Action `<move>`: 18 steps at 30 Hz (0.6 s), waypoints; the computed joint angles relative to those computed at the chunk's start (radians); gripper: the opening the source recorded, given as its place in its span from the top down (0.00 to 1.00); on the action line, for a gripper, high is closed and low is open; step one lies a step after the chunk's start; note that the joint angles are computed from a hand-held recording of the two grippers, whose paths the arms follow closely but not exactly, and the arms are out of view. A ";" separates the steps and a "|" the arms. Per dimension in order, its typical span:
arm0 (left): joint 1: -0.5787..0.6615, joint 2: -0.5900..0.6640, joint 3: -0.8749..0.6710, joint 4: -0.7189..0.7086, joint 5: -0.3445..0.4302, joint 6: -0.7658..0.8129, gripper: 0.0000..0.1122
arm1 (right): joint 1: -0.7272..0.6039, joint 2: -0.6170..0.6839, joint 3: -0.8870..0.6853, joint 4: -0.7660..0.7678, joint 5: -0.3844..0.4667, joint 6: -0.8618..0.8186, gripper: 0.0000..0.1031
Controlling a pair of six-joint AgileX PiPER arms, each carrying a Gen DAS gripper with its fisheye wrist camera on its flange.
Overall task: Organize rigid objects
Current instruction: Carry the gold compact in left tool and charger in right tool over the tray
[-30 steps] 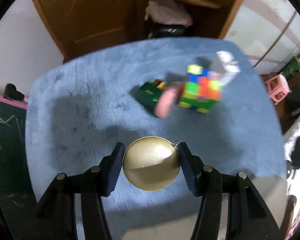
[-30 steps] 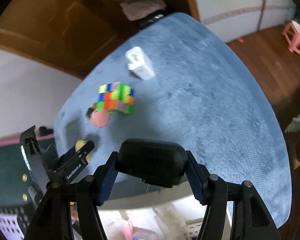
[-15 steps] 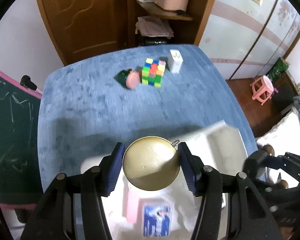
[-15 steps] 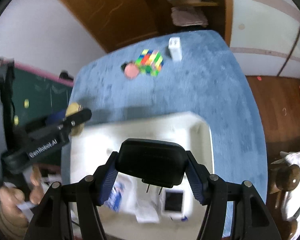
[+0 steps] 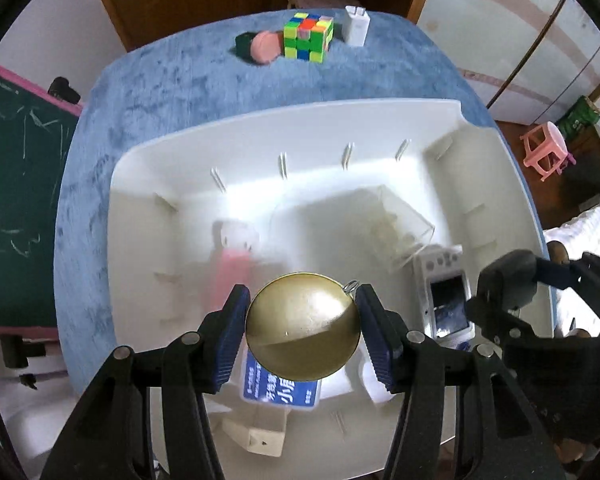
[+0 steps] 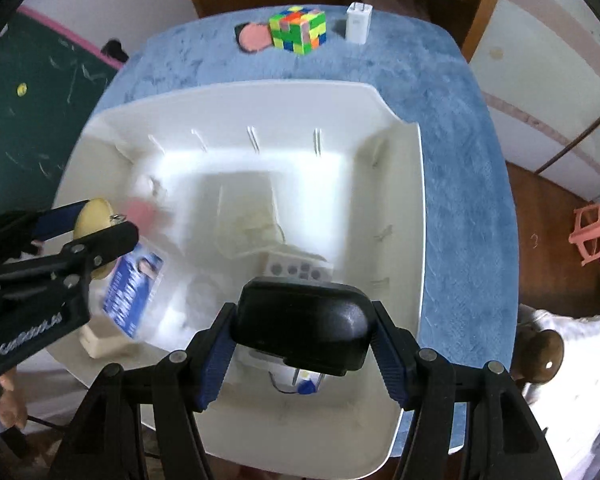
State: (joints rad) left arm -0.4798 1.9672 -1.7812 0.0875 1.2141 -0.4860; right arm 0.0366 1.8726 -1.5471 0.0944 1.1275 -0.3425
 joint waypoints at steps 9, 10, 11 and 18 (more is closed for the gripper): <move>0.006 -0.015 0.089 -0.001 -0.060 -0.047 0.48 | 0.046 0.019 0.065 -0.096 -0.075 0.017 0.37; 0.010 -0.012 0.090 -0.002 -0.060 -0.047 0.48 | 0.050 0.023 0.067 -0.101 -0.077 0.019 0.37; 0.012 -0.009 0.092 -0.001 -0.060 -0.048 0.48 | 0.051 0.024 0.070 -0.099 -0.079 0.012 0.37; 0.016 0.008 0.087 0.007 -0.060 -0.050 0.48 | 0.050 -0.003 0.115 -0.076 -0.118 -0.021 0.36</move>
